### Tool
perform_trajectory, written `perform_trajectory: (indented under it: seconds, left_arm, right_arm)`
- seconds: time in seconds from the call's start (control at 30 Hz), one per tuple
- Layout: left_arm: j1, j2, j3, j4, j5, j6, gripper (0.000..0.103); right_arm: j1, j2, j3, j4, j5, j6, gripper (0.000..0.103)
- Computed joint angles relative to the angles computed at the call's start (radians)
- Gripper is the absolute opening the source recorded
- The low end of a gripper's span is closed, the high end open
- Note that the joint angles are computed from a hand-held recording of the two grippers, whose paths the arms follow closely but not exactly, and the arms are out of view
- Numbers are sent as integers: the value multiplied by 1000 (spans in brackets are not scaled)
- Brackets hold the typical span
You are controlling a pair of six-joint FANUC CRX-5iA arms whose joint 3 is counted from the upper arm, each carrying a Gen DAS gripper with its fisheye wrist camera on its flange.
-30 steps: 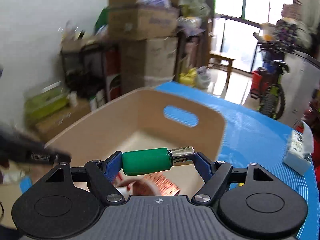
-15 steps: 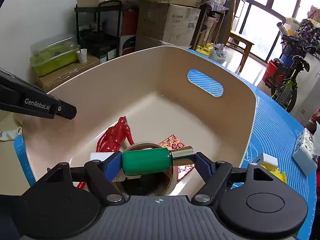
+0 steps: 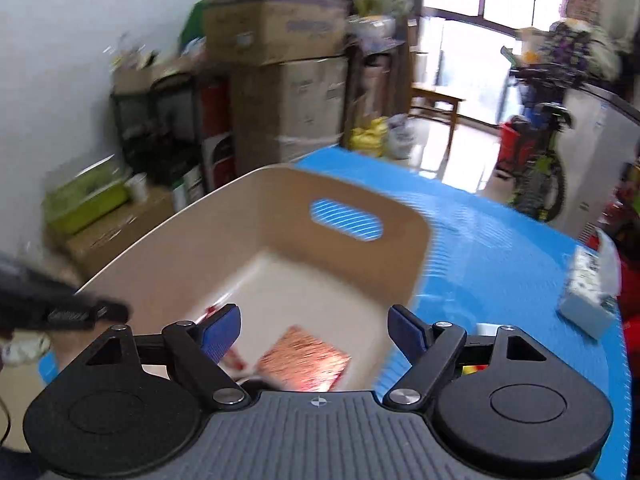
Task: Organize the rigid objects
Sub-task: 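Carry the green tube into the basket and release it, then grasp the yellow toy key by its red disc with the right gripper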
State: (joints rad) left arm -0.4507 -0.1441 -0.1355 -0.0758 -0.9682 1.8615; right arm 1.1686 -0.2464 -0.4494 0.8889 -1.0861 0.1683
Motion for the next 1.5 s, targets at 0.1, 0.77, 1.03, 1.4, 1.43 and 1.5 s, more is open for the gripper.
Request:
perform_trajectory:
  seconds: [0.1, 0.77, 1.03, 1.4, 1.43, 1.5]
  left_arm:
    - [-2, 1, 2, -1, -1, 3, 7]
    - [-1, 2, 3, 1, 0, 0, 7]
    - [-1, 4, 5, 4, 1, -1, 7]
    - [-5, 8, 10, -1, 1, 2, 7]
    - [-4, 7, 8, 0, 2, 0, 7]
    - [-3, 7, 8, 1, 3, -1, 7]
  right_arm:
    - [-20, -30, -26, 14, -41, -56, 84]
    - [-178, -20, -143, -90, -54, -207, 84]
    - [-218, 21, -156, -84, -10, -275, 84]
    - [-270, 88, -135, -103, -17, -351, 79]
    - [-269, 95, -135, -93, -22, -356, 78]
    - [-266, 107, -134, -80, -30, -357, 74]
